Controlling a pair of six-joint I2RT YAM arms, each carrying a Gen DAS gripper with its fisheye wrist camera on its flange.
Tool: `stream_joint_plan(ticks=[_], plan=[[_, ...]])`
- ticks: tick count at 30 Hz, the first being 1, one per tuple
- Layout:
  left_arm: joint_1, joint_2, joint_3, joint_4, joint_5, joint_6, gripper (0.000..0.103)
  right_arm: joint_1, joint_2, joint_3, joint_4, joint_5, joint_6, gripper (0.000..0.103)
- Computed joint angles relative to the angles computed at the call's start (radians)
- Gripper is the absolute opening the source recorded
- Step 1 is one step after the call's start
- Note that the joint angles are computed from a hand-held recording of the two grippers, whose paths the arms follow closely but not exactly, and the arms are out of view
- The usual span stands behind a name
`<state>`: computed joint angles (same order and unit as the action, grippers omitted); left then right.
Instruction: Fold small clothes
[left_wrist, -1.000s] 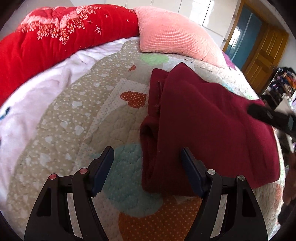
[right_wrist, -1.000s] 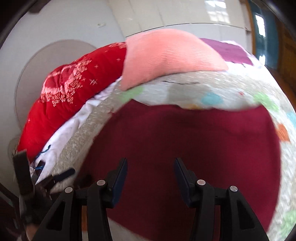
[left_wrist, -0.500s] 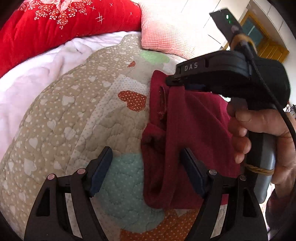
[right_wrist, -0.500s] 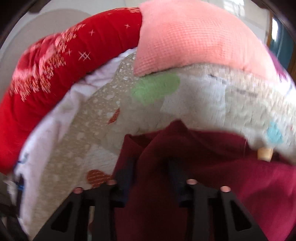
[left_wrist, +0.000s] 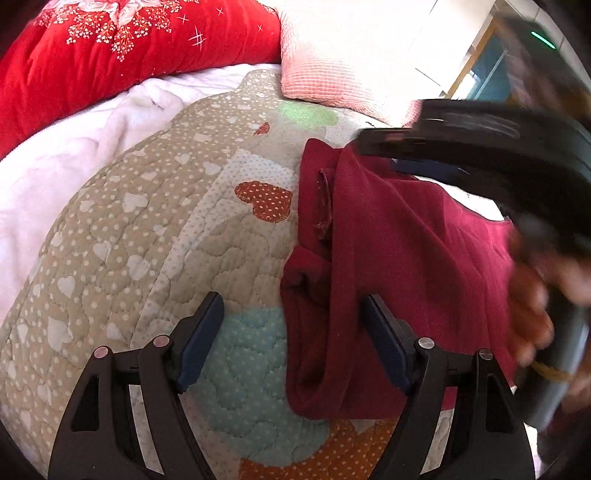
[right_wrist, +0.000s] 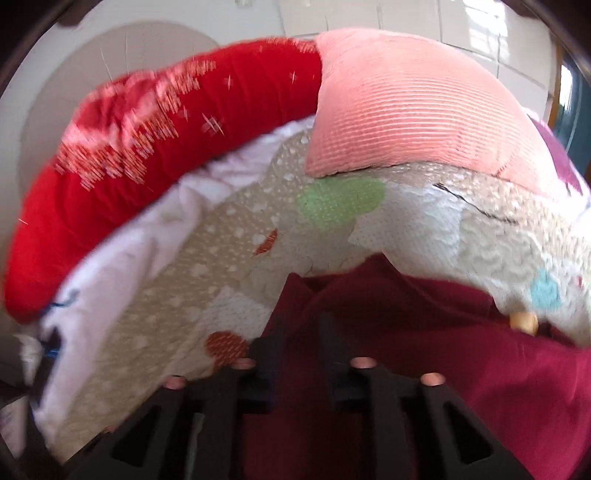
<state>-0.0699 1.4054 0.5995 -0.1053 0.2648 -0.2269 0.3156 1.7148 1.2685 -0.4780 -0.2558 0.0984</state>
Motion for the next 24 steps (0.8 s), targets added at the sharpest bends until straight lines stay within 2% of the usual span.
stream_joint_plan(ticks=[1, 2, 5, 8, 13, 17, 20, 22, 24], plan=[[0.000, 0.000, 0.000, 0.001, 0.000, 0.000, 0.079, -0.022, -0.052, -0.053, 0.023, -0.028, 0.004, 0.050], [-0.001, -0.001, -0.002, 0.004, -0.002, -0.002, 0.078, -0.043, -0.104, -0.107, 0.043, -0.038, 0.003, 0.051], [-0.002, -0.003, -0.009, 0.015, -0.005, -0.002, 0.078, -0.106, -0.205, -0.214, 0.046, -0.064, -0.029, 0.051], [0.001, -0.011, -0.014, 0.011, 0.007, -0.001, 0.078, -0.134, -0.215, -0.232, 0.008, -0.079, -0.050, 0.051], [0.009, -0.019, -0.015, 0.005, 0.033, 0.002, 0.078, -0.128, -0.244, -0.262, 0.021, -0.085, -0.020, 0.052], [0.005, -0.033, -0.017, -0.002, 0.073, 0.008, 0.078, -0.156, -0.355, -0.377, 0.040, -0.052, -0.067, 0.051], [-0.016, -0.030, -0.018, -0.001, 0.056, 0.009, 0.078, -0.264, -0.463, -0.486, 0.036, -0.007, -0.157, 0.051], [-0.030, -0.035, -0.027, 0.011, 0.034, 0.008, 0.078, -0.374, -0.512, -0.529, 0.031, -0.023, -0.208, 0.051], [-0.039, -0.033, -0.034, 0.026, 0.018, 0.005, 0.078, -0.552, -0.534, -0.555, 0.034, -0.066, -0.261, 0.051]])
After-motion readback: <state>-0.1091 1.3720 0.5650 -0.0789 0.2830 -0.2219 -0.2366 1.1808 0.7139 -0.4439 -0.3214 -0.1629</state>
